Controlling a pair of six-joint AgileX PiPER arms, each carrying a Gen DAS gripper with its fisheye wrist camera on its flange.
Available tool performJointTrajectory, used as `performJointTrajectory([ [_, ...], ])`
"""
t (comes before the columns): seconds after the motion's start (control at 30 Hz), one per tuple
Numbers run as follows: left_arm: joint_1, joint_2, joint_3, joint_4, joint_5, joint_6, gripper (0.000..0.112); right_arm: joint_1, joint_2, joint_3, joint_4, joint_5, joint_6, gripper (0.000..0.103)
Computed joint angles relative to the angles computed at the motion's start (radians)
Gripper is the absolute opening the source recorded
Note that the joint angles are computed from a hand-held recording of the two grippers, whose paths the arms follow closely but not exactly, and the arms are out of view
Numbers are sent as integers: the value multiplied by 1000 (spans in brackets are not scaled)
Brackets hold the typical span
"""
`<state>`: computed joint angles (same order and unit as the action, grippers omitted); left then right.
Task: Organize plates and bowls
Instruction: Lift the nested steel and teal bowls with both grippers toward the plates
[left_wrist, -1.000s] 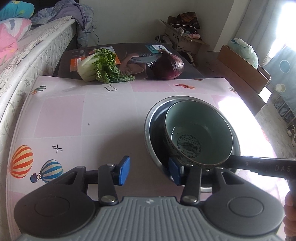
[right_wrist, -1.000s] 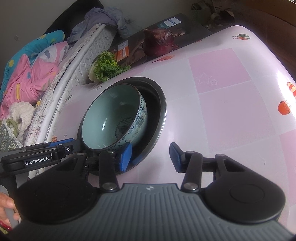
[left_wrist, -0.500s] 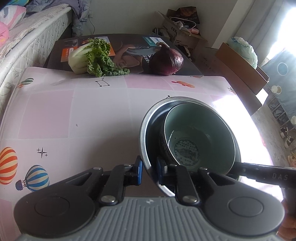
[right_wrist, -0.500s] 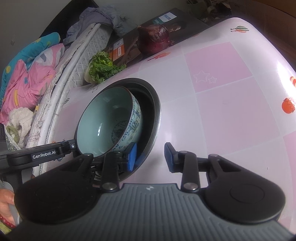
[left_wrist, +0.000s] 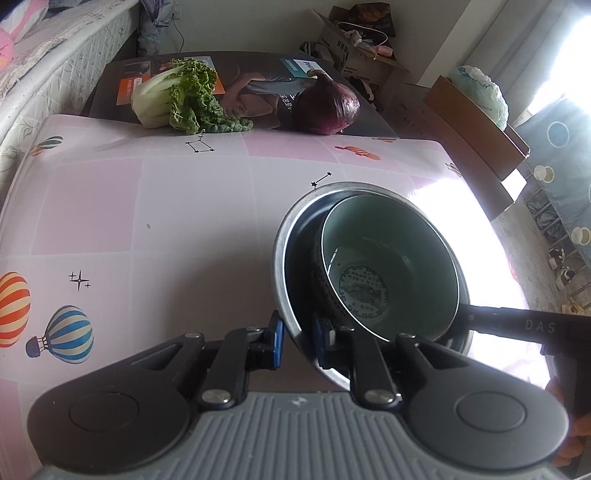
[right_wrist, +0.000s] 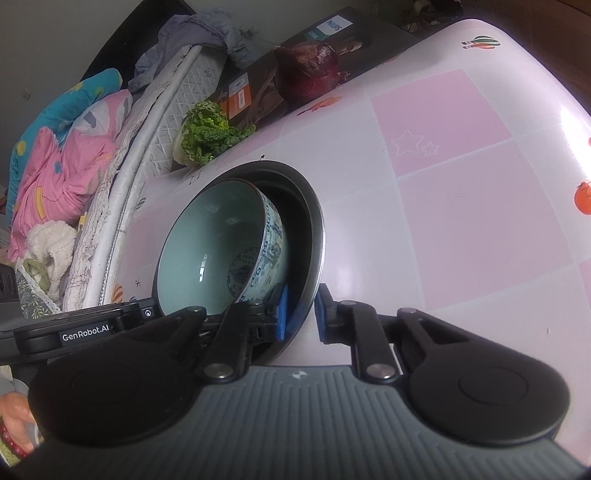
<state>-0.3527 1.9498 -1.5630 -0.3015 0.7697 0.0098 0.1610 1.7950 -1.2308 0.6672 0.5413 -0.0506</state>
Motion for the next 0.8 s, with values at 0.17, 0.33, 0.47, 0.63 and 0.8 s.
performJointTrajectory([
  [0.17,5,29,-40,-9,27,9,18,-12,26,-18,24,11,-7,16],
  [0.33,14,60,-71,-29,47,18,18,-11,53,-38,23,15,8,14],
  [0.47,15,76,-86,-33,53,19,17,-5,61,-50,1,10,28,13],
  [0.63,8,89,-100,-22,56,10,17,0,64,-54,-9,2,40,13],
  [0.8,7,84,-92,-21,46,14,16,6,59,-46,-17,-12,37,14],
])
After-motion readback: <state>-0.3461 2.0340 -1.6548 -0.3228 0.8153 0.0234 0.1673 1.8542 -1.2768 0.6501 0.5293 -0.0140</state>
